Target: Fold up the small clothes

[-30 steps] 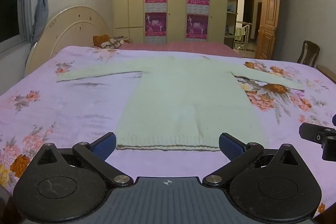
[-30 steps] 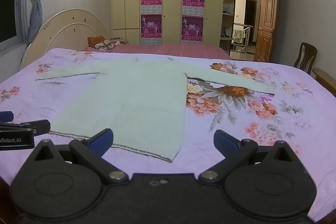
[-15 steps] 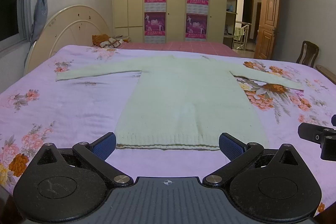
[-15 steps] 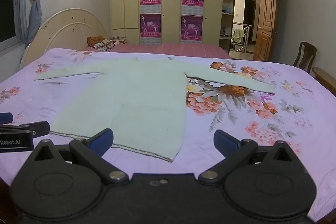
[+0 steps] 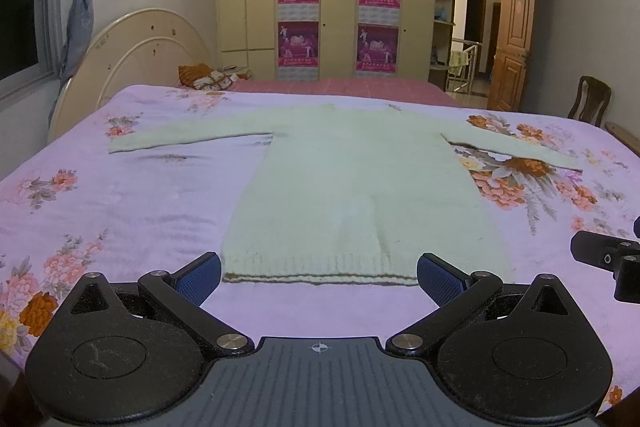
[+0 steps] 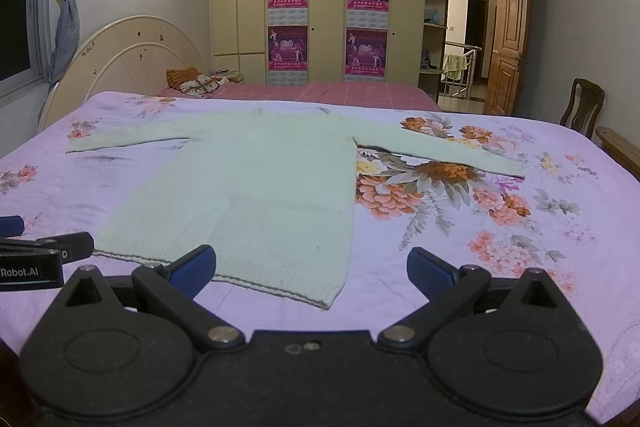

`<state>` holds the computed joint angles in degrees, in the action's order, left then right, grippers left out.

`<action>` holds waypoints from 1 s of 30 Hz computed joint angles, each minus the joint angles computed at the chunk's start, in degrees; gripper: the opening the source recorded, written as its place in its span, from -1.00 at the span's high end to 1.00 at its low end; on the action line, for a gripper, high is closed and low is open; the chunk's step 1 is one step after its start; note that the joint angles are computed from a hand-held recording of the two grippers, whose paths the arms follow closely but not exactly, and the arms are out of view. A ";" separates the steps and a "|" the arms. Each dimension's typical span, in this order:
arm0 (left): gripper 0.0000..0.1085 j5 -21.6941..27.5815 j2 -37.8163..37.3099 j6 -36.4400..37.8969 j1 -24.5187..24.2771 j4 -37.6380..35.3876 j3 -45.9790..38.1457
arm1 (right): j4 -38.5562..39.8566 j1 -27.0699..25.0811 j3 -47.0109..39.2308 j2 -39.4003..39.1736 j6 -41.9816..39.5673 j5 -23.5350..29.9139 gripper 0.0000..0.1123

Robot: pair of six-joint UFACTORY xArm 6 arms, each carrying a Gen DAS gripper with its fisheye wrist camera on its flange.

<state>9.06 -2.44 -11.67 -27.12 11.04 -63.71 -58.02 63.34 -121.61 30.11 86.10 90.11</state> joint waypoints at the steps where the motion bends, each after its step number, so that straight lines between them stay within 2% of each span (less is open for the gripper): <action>1: -0.90 0.06 0.00 0.34 0.00 -0.39 -0.05 | -0.01 -0.04 0.12 -0.07 0.07 -0.13 -0.81; 30: -0.90 0.04 0.06 0.78 0.11 -0.45 -0.11 | 0.07 -0.09 0.05 -0.04 0.08 -0.26 -0.81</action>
